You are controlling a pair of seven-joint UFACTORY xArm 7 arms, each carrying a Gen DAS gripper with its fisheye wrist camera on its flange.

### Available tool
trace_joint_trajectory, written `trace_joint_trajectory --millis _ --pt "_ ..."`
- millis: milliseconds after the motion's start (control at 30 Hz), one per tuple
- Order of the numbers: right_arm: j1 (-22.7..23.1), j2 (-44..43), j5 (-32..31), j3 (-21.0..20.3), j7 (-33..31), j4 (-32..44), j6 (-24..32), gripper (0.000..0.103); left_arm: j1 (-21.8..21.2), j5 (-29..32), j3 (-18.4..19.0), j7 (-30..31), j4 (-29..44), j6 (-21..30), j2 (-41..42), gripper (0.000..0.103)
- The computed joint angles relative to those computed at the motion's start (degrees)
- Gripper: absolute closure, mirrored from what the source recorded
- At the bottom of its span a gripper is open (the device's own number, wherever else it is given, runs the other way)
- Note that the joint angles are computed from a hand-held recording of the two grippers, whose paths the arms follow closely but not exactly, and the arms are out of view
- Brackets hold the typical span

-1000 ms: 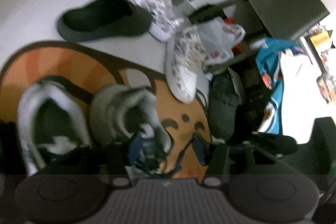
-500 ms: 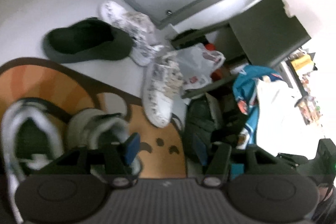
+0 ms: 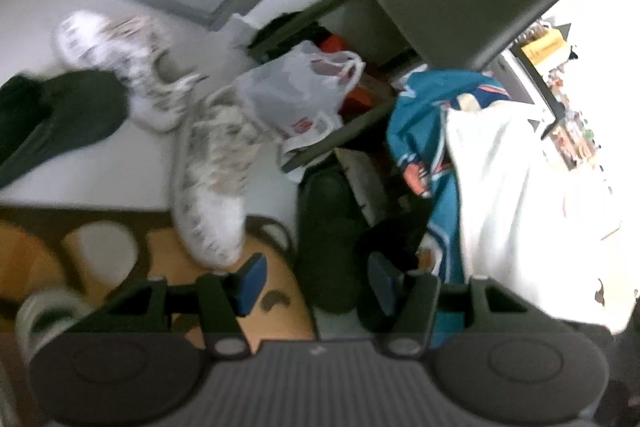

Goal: Organize scattered shoes
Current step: 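Withdraw both tools from the lined-up shoes toward the white sneakers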

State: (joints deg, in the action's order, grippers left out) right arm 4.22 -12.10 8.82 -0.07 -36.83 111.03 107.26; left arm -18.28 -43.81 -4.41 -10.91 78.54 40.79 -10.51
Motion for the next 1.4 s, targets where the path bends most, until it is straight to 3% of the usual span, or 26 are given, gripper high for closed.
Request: trace_joint_trajectory --millis 67,167,300,433,500,600,700,833,1133,1267,1400 --pt "-0.03 0.61 0.09 -0.22 -0.59 1.50 1.27 0.016 -0.09 0.15 0.06 0.07 5.22 2.09 3.59 0.044" --pt "-0.43 0.87 -0.68 -0.23 -0.66 2.59 -1.02 0.016 0.93 0.97 -0.97 0.95 19.39 7.62 12.56 0.044" --pt "-1.67 1.95 -1.42 -0.71 1.98 4.04 -3.87 0.016 1.67 6.56 -4.65 0.71 36.32 12.43 22.97 0.044" --pt "-2.37 -0.14 -4.22 -0.23 3.73 0.55 -9.07 0.016 -0.02 10.46 -7.95 0.42 46.81 14.90 30.82 0.044" --pt "-2.59 -1.24 -3.82 -0.57 5.14 -1.13 -11.48 0.016 -1.01 12.26 -8.67 0.64 46.88 14.03 31.39 0.044" --pt "-3.00 -0.14 -2.05 -1.43 8.56 0.25 -9.59 0.016 -0.56 9.80 -10.13 4.32 39.84 8.64 28.42 0.044" --pt "-3.10 -0.41 -2.59 -1.25 9.07 -0.92 -9.90 0.016 -0.81 11.10 -9.12 2.75 36.01 5.76 26.38 0.044" --pt "-2.73 -0.74 -3.57 -0.71 8.71 -2.43 -10.42 0.016 0.86 6.61 -9.61 4.84 31.72 2.21 24.24 0.044" --pt "-1.09 -2.37 -4.79 1.02 9.62 -5.09 -14.63 0.015 0.90 6.97 -9.55 4.29 32.84 3.58 27.52 0.044" --pt "-0.94 -3.53 -7.64 1.79 9.61 -7.76 -18.06 0.015 0.88 5.47 -10.79 4.97 33.23 2.58 30.28 0.044" --pt "-1.46 -1.59 -8.52 1.45 11.89 -6.25 -17.80 0.015 0.29 5.08 -11.46 4.96 33.52 1.16 33.02 0.044"
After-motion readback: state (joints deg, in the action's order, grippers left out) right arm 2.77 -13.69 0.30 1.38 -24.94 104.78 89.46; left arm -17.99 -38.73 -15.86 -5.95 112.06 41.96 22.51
